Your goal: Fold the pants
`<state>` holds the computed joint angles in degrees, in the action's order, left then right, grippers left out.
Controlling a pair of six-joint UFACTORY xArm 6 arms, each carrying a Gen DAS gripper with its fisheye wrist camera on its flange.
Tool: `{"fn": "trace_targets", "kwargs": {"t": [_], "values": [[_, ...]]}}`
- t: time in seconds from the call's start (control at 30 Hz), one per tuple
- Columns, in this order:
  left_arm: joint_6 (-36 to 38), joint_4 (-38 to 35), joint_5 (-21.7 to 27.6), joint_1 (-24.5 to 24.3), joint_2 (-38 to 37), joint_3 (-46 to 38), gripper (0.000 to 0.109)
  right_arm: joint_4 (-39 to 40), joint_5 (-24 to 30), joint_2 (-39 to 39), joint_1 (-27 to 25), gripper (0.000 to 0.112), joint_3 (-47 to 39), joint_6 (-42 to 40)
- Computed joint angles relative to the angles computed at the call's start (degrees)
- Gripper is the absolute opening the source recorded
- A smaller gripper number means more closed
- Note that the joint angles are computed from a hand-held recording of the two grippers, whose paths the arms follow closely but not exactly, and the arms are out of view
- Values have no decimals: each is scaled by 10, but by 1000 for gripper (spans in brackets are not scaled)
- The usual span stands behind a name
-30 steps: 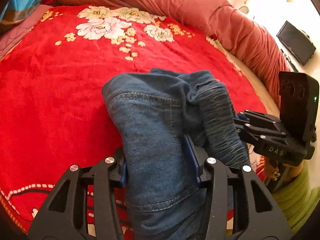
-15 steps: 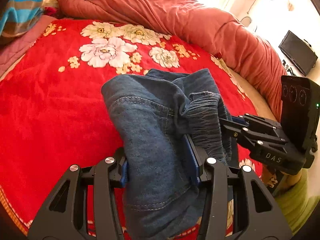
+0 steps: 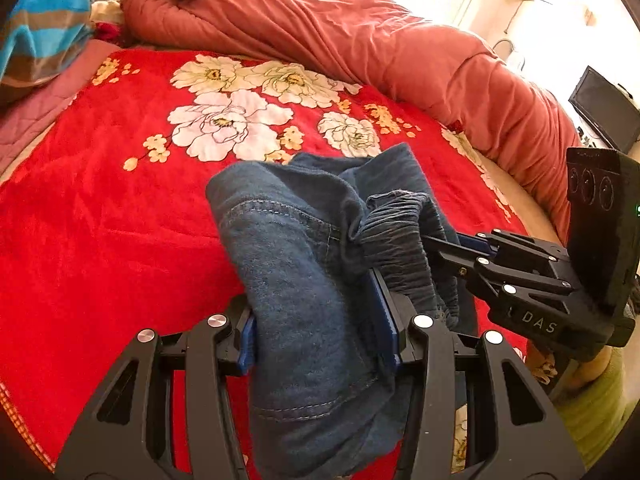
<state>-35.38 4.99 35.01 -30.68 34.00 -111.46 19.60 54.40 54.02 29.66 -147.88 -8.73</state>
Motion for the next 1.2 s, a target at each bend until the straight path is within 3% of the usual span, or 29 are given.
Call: {"fn": "trace_targets", "kwargs": {"t": [0.13, 0.2, 0.3, 0.53, 0.63, 0.7, 0.93, 0.97, 1.2], "values": [[-2, -1, 4, 3, 3, 5, 46, -30, 21, 31, -1, 22, -40, 32], [-9, 3, 12, 4, 2, 10, 54, -43, 24, 34, -2, 34, -37, 45], [-19, 13, 26, 6, 4, 14, 57, -66, 32, 35, -6, 44, -28, 68], [-31, 8, 25, 8, -2, 42, 66, -114, 5, 2, -5, 60, 40, 96], [-43, 16, 16, 7, -18, 61, 67, -120, -39, -50, -4, 66, 123, 102], [-58, 38, 11, 4, -34, 76, 73, -122, -91, -105, -2, 77, 210, 102], [-144, 151, -8, -13, -109, 146, 93, -135, -225, -257, 8, 80, 425, 104], [-157, 165, -9, -15, -118, 154, 93, -147, -251, -283, 11, 99, 462, 113], [-241, 268, 5, -45, -187, 225, 93, -218, -342, -384, 24, 98, 596, 163]]}}
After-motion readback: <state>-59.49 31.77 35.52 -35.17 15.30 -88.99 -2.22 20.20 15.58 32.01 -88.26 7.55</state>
